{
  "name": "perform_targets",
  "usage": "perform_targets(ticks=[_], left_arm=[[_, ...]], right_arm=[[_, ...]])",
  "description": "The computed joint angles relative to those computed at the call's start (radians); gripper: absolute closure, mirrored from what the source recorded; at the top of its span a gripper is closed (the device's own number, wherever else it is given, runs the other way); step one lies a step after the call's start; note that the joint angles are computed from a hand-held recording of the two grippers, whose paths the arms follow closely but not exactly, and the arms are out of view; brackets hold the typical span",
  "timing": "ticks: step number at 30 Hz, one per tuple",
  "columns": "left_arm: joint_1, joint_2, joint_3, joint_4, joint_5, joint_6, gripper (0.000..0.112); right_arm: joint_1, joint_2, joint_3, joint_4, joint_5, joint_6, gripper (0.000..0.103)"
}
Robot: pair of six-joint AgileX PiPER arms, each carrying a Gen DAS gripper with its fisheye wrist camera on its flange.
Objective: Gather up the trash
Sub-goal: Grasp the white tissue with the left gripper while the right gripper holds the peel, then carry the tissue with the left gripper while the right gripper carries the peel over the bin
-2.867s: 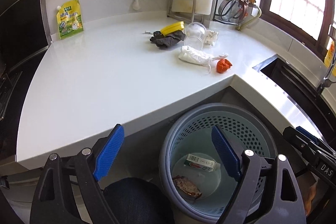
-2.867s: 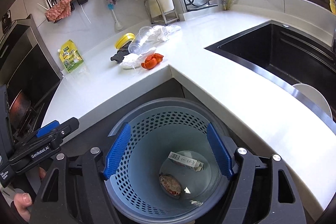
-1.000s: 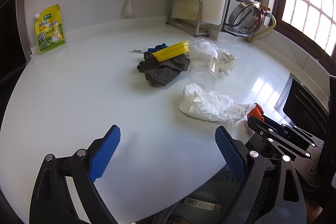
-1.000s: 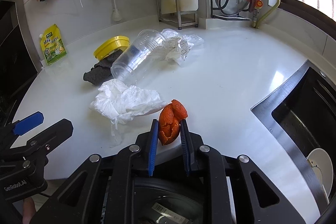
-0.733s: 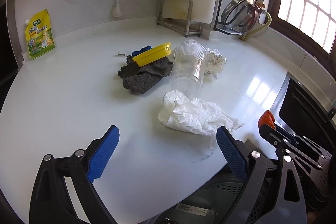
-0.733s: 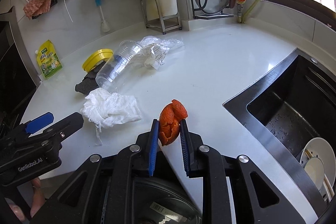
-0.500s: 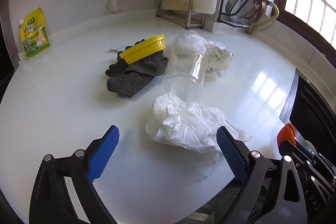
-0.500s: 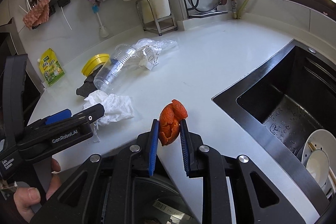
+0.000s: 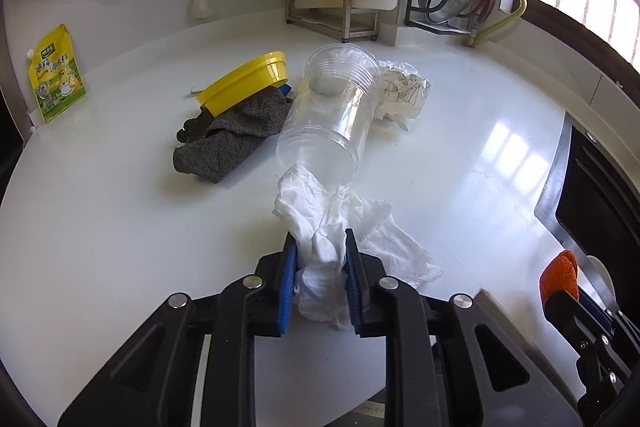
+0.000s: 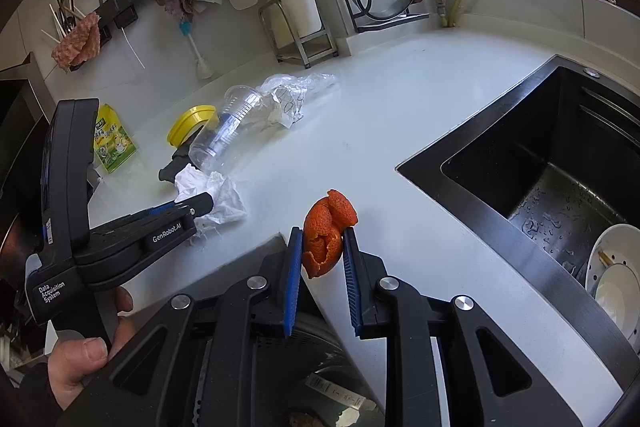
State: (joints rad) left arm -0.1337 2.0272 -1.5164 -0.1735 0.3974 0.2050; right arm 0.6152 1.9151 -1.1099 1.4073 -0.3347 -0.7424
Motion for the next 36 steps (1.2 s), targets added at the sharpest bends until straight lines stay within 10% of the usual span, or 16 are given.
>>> perform_targets(ticks=[36], left_arm=[[0.244,-0.670,0.813,-0.707,-0.047,0.899,0.098]], right_arm=[[0.463,-0.176,0.260,0.252,-0.306,0.061,0.083]])
